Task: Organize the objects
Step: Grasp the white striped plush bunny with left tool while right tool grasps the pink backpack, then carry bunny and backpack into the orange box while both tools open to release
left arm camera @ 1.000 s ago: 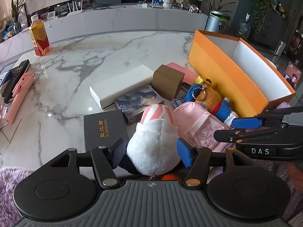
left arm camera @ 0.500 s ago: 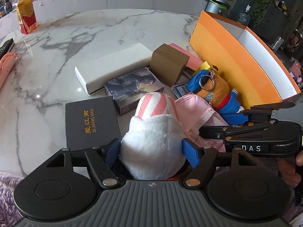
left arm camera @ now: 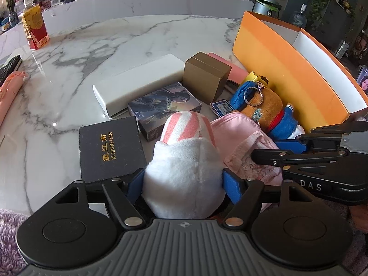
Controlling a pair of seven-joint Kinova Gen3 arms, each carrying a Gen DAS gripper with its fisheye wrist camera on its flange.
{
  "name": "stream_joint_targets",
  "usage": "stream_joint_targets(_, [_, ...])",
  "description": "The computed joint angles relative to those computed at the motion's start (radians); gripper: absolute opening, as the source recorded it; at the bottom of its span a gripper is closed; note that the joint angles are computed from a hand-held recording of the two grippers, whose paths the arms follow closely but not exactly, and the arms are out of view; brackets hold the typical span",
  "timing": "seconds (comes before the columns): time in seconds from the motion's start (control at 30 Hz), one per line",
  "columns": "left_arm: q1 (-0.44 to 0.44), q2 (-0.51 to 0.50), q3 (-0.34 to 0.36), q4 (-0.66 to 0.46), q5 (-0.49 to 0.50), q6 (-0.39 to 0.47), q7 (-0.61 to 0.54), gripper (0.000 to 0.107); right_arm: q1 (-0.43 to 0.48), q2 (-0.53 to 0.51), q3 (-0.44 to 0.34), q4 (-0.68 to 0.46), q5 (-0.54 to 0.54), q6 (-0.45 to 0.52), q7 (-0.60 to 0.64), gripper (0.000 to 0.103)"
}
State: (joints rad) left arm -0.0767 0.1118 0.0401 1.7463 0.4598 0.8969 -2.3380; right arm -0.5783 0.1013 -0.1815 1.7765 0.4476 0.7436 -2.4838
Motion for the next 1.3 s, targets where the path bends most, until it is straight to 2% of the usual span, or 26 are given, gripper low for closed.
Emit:
stream_joint_targets(0.1, [0.006,-0.024,-0.001,0.026,-0.003,-0.029,-0.001,0.079,-0.033,-0.02,-0.013,0.009,0.076,0.024,-0.059,0.018])
stream_joint_targets(0.27, [-0.008,-0.063,-0.019,0.049,0.059,-0.021,-0.033,0.076,-0.092,-0.048,-0.06,0.011,0.234,0.11,-0.154,0.016])
stream_joint_targets(0.47, [-0.018,-0.122,-0.053,0.05,0.141,0.021,-0.072,0.076,-0.127,-0.095,-0.114,0.016,0.383,0.207,-0.27,0.015])
stream_joint_targets(0.6, [-0.011,-0.156,-0.071,0.034,0.207,0.048,-0.092,0.076,-0.126,-0.134,-0.145,0.016,0.44,0.265,-0.314,0.015])
stream_joint_targets(0.77, [0.009,-0.163,-0.079,-0.018,0.293,0.095,-0.094,0.076,-0.086,-0.209,-0.186,0.022,0.489,0.321,-0.368,0.015])
stream_joint_targets(0.93, [0.042,-0.135,-0.052,-0.083,0.371,0.105,-0.075,0.076,-0.015,-0.275,-0.22,0.02,0.518,0.364,-0.368,0.015])
stream_joint_targets(1.1, [0.068,-0.052,-0.003,-0.152,0.467,0.137,-0.031,0.076,0.078,-0.31,-0.234,0.02,0.519,0.406,-0.357,0.015])
stream_joint_targets(1.3, [0.117,0.066,0.083,-0.216,0.481,0.105,0.07,0.076,0.148,-0.27,-0.217,0.048,0.539,0.473,-0.381,0.015])
